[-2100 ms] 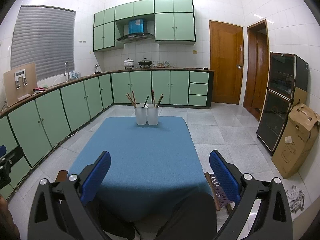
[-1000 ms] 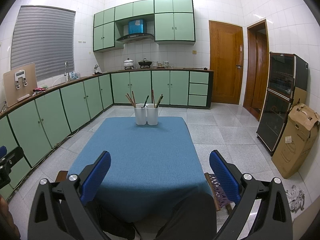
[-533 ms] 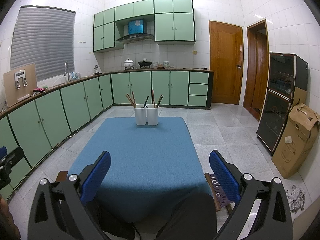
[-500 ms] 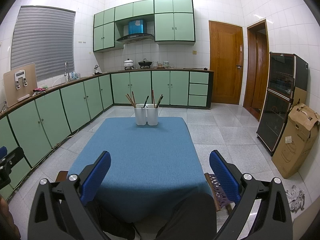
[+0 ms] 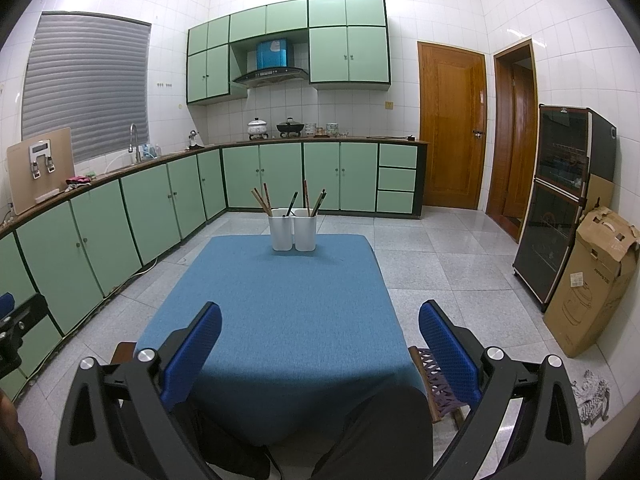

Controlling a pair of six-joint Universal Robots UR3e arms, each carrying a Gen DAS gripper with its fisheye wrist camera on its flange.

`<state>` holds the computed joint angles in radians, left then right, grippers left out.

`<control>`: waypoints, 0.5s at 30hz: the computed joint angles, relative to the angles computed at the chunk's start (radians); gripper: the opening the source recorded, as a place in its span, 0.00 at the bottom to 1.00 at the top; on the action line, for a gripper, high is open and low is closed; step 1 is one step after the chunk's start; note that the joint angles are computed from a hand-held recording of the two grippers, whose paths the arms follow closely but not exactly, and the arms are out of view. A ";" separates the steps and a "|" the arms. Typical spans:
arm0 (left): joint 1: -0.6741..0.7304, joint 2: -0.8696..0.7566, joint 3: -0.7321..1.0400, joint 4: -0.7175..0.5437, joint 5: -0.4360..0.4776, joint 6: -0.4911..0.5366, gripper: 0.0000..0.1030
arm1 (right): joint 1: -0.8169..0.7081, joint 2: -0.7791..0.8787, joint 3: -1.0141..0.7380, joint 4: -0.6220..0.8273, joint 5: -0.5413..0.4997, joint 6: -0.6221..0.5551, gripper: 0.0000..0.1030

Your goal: Organize utensils

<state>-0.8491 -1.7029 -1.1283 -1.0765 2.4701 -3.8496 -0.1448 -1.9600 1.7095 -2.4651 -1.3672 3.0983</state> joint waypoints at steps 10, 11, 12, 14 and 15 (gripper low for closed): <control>-0.004 -0.014 0.019 -0.008 0.002 -0.004 0.95 | 0.003 0.001 -0.001 0.000 -0.002 0.003 0.94; -0.001 -0.010 0.014 -0.005 0.001 -0.001 0.95 | 0.003 0.001 0.000 -0.001 -0.002 0.002 0.94; -0.004 -0.014 0.019 -0.009 0.003 -0.005 0.95 | 0.004 0.001 0.000 -0.001 -0.003 0.004 0.94; -0.002 -0.009 0.014 -0.004 0.001 -0.001 0.95 | 0.005 0.001 -0.001 0.000 -0.003 0.004 0.94; -0.004 -0.013 0.017 -0.006 0.003 -0.004 0.95 | 0.005 0.001 0.000 -0.001 -0.004 0.004 0.94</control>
<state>-0.8534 -1.7155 -1.1109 -1.0828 2.4733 -3.8533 -0.1394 -1.9590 1.7092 -2.4665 -1.3713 3.1021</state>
